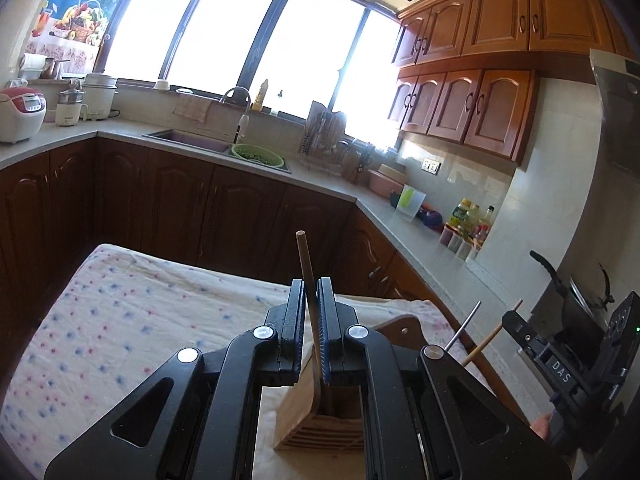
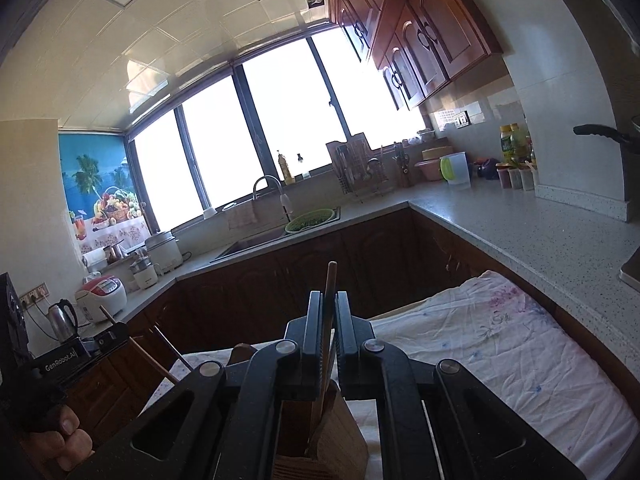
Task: Organize utensils
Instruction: 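Lower both wooden chopsticks into the wooden holder and open both grippers, then move both open grippers back toward the remaining wooden chopsticks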
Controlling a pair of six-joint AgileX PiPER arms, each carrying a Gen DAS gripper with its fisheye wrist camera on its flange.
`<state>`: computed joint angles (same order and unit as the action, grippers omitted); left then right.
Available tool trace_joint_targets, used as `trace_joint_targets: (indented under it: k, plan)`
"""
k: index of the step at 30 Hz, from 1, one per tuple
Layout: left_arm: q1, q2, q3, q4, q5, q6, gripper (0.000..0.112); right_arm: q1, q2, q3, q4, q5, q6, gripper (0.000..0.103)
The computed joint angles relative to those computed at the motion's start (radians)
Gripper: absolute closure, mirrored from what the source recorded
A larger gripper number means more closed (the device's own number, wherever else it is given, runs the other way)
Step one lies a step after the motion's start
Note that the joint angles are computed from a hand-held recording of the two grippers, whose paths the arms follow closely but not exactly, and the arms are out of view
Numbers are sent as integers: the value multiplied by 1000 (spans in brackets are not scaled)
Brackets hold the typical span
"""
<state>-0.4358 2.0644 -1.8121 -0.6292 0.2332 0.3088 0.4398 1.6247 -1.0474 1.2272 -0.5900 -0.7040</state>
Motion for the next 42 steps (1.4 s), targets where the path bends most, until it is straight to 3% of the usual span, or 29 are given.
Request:
trace_joint_targets:
  k: [2, 5, 15, 16, 17, 18, 21, 24, 27, 30, 33, 39, 42]
  plan:
    - [-10, 24, -25, 67, 29, -45, 107, 5, 13, -1, 2, -6, -2, 98]
    - [-26, 26, -14, 172, 3, -132, 106, -10, 7, -6, 16, 19, -15, 98]
    - [-19, 46, -79, 216, 76, -192, 104, -31, 4, -30, 65, 78, -47, 95]
    - [-17, 45, -87, 232, 94, -216, 102, -35, 1, -28, 66, 88, -39, 92]
    - [-15, 45, -96, 256, 116, -249, 90, -40, -4, -26, 71, 100, -35, 91]
    - [-11, 34, -83, 239, 117, -243, 77, -45, -11, -21, 66, 109, -22, 86]
    - [1, -34, 23, 129, 58, -157, 62, -40, -57, 31, -21, 92, 84, 43]
    - [14, -104, 122, 16, 25, -55, 52, -14, -117, 80, -56, 49, 124, 33]
    - [25, -190, 246, -153, -21, 105, 42, 29, -181, 128, -58, -4, 129, 16]
    - [34, -273, 359, -294, -48, 238, 32, 86, -249, 178, -28, -57, 96, 10]
    - [47, -348, 465, -460, -48, 400, 30, 168, -306, 233, 23, -133, 62, 8]
    - [51, -461, 644, -577, -47, 520, 30, 353, -393, 339, 152, -291, 9, 7]
    - [43, -510, 744, -704, -66, 654, 30, 471, -406, 390, 217, -401, 10, 7]
